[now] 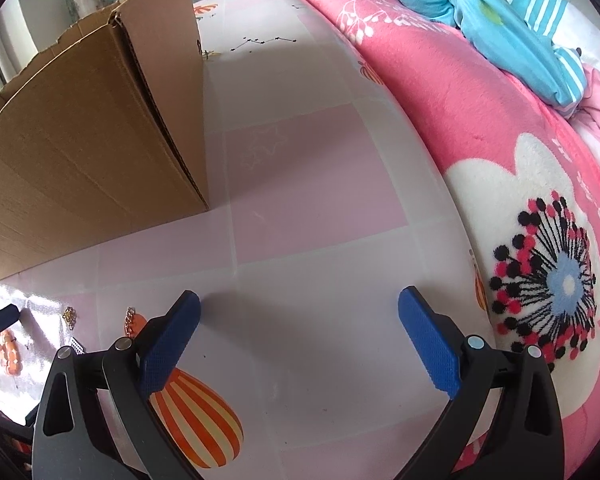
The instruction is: Organize jewelry
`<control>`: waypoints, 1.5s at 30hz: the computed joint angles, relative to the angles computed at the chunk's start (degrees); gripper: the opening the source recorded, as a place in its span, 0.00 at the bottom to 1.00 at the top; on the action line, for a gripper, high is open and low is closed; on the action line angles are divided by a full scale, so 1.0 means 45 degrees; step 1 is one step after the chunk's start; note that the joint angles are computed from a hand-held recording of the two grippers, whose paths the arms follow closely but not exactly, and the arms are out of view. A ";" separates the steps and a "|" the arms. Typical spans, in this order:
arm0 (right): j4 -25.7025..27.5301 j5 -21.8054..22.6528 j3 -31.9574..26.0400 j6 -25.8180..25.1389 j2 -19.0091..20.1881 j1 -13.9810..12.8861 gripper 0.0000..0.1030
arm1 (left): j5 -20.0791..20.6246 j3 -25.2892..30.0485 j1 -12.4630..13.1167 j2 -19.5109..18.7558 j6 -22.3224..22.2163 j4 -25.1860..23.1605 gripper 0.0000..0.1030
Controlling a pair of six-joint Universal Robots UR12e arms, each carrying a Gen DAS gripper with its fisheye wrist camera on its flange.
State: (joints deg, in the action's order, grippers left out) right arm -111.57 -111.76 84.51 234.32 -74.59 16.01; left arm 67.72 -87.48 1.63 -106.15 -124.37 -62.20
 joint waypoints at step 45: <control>-0.3298 0.0361 0.0739 -0.2096 -0.0430 0.0631 0.90 | -0.1669 -0.0234 -0.0083 0.0274 0.2367 -0.0516 0.02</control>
State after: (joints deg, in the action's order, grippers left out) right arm -126.41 -110.14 87.84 224.89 -76.52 18.85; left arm 60.21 -88.54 1.26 -104.92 -113.72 -64.52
